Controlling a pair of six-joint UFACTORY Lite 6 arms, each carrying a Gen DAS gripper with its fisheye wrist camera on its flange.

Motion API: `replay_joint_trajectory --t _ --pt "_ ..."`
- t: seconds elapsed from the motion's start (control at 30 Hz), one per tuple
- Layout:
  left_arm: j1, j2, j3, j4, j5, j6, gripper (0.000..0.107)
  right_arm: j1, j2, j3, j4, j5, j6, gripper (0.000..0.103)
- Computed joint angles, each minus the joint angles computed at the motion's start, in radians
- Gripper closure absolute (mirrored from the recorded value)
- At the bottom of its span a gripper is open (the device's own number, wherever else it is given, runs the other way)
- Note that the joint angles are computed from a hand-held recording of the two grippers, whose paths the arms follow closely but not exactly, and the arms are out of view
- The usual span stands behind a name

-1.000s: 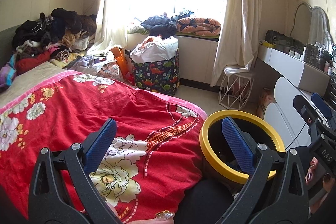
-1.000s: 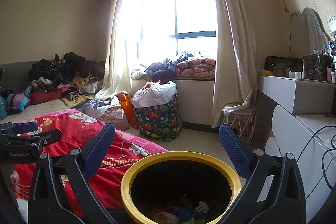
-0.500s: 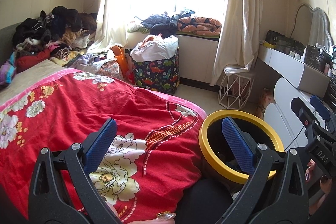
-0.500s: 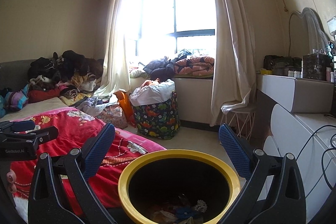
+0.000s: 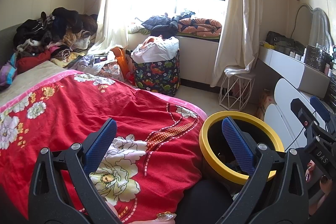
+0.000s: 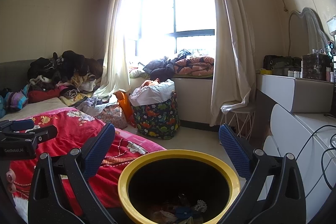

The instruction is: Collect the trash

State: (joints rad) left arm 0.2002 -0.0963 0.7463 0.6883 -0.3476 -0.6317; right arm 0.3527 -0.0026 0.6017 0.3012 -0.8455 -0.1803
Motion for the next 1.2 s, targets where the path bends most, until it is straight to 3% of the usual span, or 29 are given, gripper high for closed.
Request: replay_joint_trajectory --t 1.2 --pt "0.001 0.001 0.010 0.009 0.002 -0.015 0.015 -0.039 -0.018 -0.012 -0.040 0.014 0.018 0.006"
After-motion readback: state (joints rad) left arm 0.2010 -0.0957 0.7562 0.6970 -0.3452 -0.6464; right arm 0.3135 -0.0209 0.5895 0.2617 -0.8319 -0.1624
